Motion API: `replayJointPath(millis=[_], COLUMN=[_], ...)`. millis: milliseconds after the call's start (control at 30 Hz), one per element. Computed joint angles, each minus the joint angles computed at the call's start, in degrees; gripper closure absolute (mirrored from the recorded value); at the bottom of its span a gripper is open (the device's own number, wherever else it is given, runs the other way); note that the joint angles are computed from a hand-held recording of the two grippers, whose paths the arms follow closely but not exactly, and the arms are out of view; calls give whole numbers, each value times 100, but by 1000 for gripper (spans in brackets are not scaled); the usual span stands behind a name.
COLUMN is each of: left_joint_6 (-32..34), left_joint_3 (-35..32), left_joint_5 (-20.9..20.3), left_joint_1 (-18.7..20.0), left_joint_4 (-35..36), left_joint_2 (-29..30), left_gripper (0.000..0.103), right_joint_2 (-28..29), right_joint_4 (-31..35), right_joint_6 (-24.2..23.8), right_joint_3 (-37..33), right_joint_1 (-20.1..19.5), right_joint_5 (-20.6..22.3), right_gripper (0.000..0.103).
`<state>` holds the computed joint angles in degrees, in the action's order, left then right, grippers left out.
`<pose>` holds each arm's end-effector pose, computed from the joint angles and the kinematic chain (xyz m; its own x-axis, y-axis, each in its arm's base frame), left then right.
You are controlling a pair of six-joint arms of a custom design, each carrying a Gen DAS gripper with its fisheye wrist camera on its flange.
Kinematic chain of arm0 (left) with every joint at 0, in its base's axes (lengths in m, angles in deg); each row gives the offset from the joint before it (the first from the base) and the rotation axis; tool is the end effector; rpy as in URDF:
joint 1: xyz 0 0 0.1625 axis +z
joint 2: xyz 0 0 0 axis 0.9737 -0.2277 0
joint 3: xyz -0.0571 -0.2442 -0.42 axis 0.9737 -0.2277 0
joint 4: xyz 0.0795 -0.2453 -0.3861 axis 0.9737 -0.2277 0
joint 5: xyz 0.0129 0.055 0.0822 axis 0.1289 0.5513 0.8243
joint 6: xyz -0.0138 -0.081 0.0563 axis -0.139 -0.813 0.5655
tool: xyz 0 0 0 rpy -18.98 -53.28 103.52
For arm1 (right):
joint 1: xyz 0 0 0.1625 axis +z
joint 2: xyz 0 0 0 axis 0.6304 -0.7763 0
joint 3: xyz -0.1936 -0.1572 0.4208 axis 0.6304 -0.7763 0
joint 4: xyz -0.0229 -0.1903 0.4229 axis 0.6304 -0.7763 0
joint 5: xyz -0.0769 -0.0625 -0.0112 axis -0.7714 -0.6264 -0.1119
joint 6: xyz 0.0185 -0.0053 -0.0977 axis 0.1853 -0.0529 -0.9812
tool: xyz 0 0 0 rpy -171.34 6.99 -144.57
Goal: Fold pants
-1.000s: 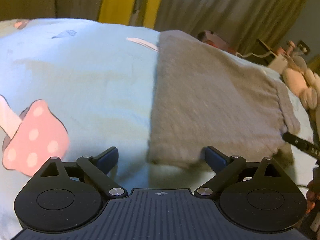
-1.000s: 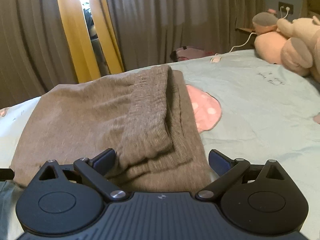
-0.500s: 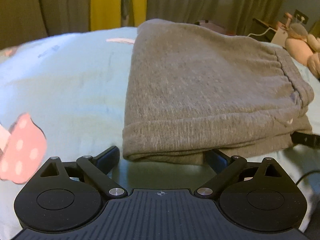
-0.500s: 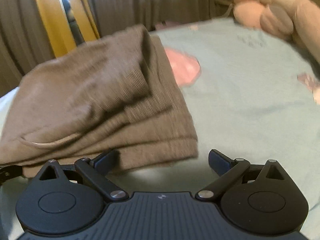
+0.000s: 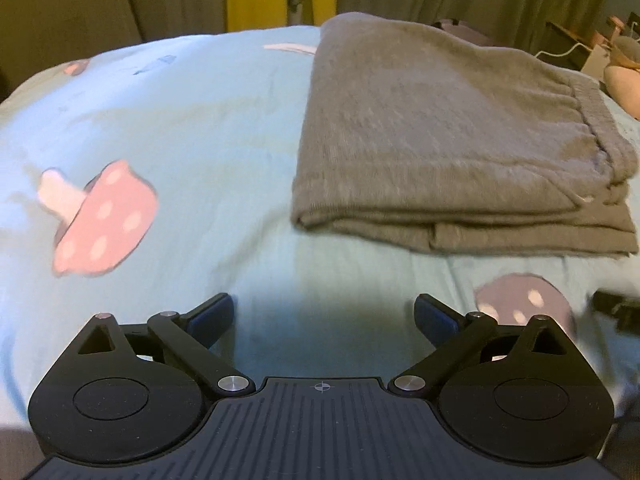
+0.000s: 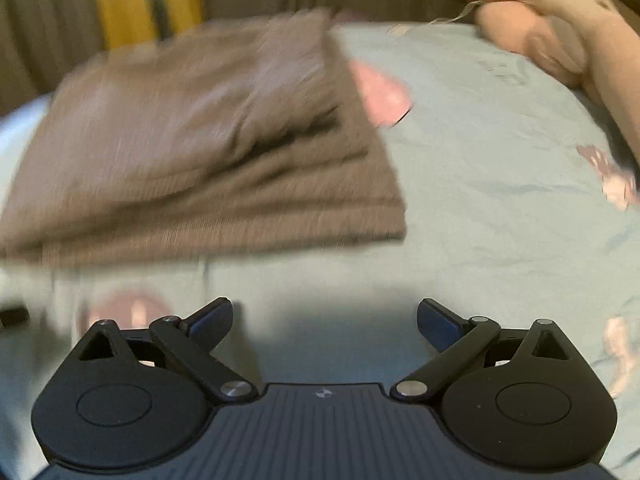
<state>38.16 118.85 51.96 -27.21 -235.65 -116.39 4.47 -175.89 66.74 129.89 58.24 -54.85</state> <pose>-0.2031 -0.5703 0.1173 -0.7194 -0.1287 -0.6826 0.2751 0.8496 -0.4501 0.1391 -0.5962 0.1689 -0.6663 0.0292 0.7451 -0.3478 0.8717 -0.3452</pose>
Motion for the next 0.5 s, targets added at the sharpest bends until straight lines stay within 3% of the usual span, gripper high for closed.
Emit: replayJointPath(millis=[67,133,200,367,500], left_joint_6=[-88,-93,9,190,650], left_joint_3=[213,454,656,857,982], left_joint_5=[175,210,75,487,703], left_joint_1=[-204,-398,-546,-987,-1239], left_joint_4=[-64,-299,-584,-891,-1797], left_joint_2=[-85,-182,-275,-317,-225], left_gripper=[2,2,2,2,1], right_joint_2=[-156,-263,-400,-542,-586], right_joint_4=[58,-665,-898,-1777,-2304], right_joint_6=[18,-99,-63,-558,-894], right_joint_3=[164,485,685,989,1076], right_joint_1=[109,130,182,509,708], right_joint_5=[41,436,635,664,665], right_gripper=[4,4,4,4,4])
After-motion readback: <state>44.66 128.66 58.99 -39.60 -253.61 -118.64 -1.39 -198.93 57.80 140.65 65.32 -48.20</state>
